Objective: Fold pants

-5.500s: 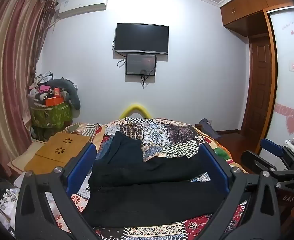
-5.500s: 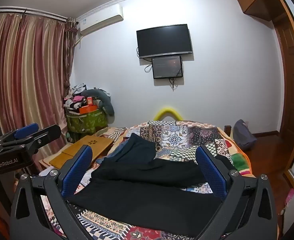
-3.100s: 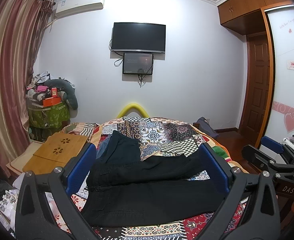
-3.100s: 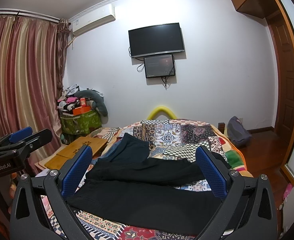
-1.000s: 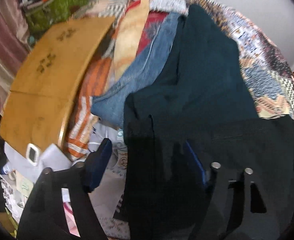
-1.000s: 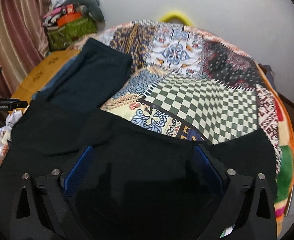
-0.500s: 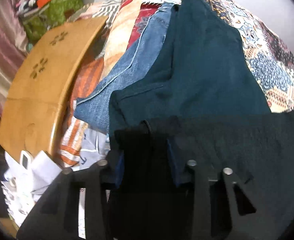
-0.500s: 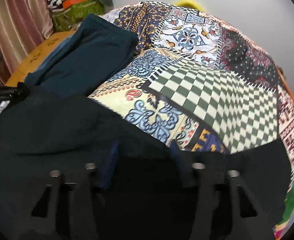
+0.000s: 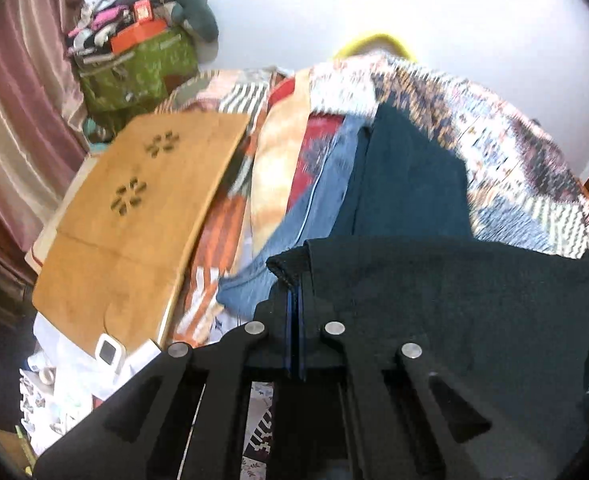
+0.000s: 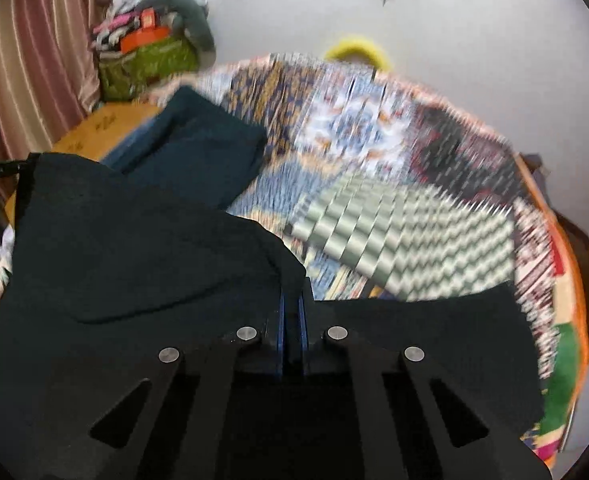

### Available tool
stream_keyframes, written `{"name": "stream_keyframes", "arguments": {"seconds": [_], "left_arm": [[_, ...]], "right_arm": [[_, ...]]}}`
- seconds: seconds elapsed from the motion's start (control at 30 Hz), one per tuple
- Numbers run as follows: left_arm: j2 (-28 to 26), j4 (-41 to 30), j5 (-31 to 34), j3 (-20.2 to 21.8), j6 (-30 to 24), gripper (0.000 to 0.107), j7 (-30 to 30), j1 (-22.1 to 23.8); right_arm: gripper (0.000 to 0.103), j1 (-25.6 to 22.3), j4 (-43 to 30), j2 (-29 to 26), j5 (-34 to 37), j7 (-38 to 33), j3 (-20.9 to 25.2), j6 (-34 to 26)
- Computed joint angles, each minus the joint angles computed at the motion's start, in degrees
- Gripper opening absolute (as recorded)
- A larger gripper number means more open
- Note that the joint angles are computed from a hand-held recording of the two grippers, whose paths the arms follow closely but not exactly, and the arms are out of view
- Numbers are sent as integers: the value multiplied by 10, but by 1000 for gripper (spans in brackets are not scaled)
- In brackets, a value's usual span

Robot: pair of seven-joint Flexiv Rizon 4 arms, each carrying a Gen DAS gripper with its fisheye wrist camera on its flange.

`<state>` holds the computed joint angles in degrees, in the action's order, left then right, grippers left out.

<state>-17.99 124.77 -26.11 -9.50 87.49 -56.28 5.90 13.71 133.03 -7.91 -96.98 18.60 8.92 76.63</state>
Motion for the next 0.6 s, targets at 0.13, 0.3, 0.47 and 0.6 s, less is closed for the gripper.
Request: {"name": "stream_keyframes", "arguments": {"seconds": [0.13,0.3,0.47,0.6], "left_arm": [[49,46,-89,-96,24,1,76,65],[121,115,-275,-165,33,1,238,88],[188,167,-454,-135,19,1,383,28],[229,208,-482,-90,-3,1,426,-6]], "right_arm": [[5,8,21,50,32,-27,13,-21],[5,36,62,97,116,-83,38,-43],[5,63,97,136,155,-69,61,-46],[5,99,113,151,214,-77,94,-76]]}}
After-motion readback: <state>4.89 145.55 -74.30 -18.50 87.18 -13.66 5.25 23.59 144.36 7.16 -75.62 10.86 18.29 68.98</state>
